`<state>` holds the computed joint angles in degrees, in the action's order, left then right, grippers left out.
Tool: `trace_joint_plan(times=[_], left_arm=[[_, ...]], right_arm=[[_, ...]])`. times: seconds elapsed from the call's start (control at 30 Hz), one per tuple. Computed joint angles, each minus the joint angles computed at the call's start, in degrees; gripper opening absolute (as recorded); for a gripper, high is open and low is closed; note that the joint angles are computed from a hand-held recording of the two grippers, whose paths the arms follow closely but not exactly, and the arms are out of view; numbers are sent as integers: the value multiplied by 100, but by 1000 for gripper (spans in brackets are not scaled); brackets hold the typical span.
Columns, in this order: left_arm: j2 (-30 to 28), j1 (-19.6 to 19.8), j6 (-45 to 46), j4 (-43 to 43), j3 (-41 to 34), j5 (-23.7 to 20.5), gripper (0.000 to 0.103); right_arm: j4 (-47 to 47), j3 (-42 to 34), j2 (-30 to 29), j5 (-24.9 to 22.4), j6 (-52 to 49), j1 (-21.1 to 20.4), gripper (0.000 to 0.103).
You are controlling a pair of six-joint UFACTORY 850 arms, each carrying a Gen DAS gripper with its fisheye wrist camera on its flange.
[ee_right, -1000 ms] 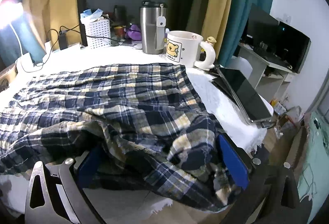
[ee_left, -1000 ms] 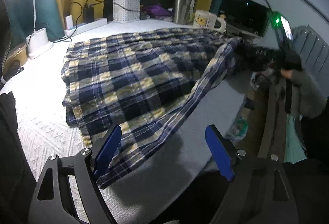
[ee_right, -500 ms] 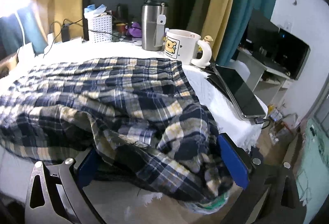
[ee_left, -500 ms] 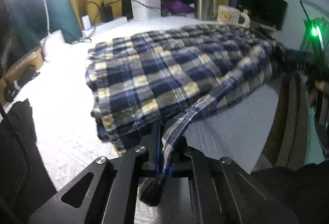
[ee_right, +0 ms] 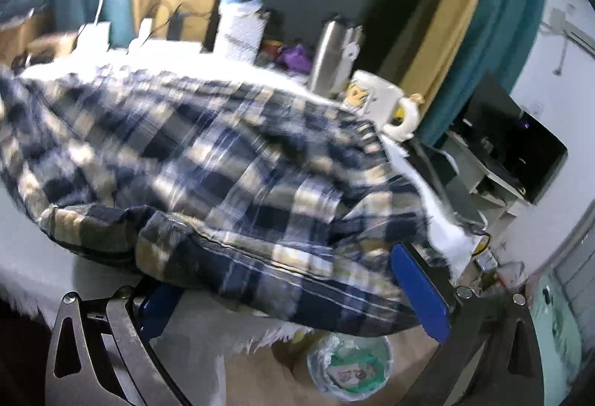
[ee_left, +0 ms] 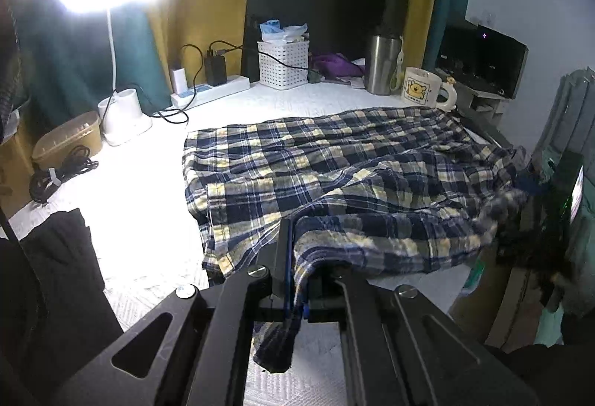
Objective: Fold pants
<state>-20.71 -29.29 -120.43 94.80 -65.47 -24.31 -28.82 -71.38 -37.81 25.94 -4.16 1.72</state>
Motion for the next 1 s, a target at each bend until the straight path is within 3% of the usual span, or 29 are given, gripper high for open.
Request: trace_joint_plan(times=[0.2, 0.37, 0.43, 0.5, 0.63, 1.0], left_arm=[[133, -68, 369, -255, -2, -232, 3], [300, -64, 471, -423, 116, -343, 3], [310, -94, 556, -517, 130, -392, 3], [324, -134, 549, -530, 155, -441, 2], [456, -225, 359, -380, 258, -645, 2], [1126, -871, 636, -120, 342, -1930, 2]], right_arm=[[106, -65, -114, 412, 2, -92, 102], [-246, -372, -326, 335, 345, -216, 85], [-283, -424, -356, 294, 351, -240, 70], [-263, -435, -354, 277, 280, -258, 64], [-123, -315, -226, 391, 81, -319, 20], [-737, 59, 601, 1286, 812, -577, 10]])
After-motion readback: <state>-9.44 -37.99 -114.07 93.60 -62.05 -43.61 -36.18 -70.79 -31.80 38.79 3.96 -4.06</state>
